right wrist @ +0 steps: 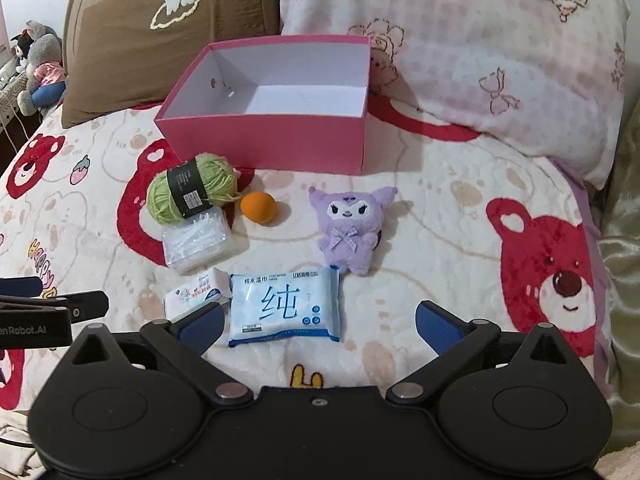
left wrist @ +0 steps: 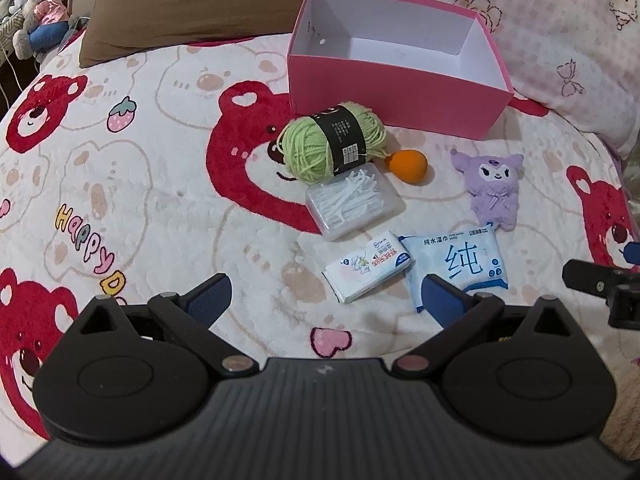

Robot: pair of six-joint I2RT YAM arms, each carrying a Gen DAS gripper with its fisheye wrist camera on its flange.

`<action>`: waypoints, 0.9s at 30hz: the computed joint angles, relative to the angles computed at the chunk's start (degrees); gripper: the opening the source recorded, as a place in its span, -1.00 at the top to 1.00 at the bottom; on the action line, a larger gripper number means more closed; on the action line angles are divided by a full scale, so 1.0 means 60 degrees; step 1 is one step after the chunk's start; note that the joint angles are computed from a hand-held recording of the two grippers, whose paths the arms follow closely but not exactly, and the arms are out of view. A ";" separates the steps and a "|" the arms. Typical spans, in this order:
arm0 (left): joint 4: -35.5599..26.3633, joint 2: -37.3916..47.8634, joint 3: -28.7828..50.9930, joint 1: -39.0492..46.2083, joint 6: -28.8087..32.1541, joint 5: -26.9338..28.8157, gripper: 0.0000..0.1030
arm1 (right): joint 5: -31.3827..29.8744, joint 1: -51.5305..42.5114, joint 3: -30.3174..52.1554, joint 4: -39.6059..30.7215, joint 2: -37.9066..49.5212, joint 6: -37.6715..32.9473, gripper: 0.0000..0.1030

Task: Organize objects
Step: 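Move the left tool toward the blue-white wet-wipes pack, then lower the left tool and close its fingers on the wet-wipes pack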

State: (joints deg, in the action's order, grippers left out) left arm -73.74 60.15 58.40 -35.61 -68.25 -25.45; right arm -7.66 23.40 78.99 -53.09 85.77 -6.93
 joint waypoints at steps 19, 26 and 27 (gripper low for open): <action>0.0163 0.0288 0.0220 0.0176 0.0438 0.0429 -1.00 | 0.0092 0.0016 0.0111 0.0054 0.0058 -0.1171 -1.00; 0.0355 0.0606 0.0367 0.0271 0.0783 0.0330 -0.98 | 0.0611 -0.0250 0.0107 0.0473 0.0021 -0.2521 -1.00; 0.0442 0.0658 0.0361 0.0300 0.0857 0.0325 -0.96 | 0.0658 -0.0270 -0.0025 0.0658 -0.0029 -0.2865 -1.00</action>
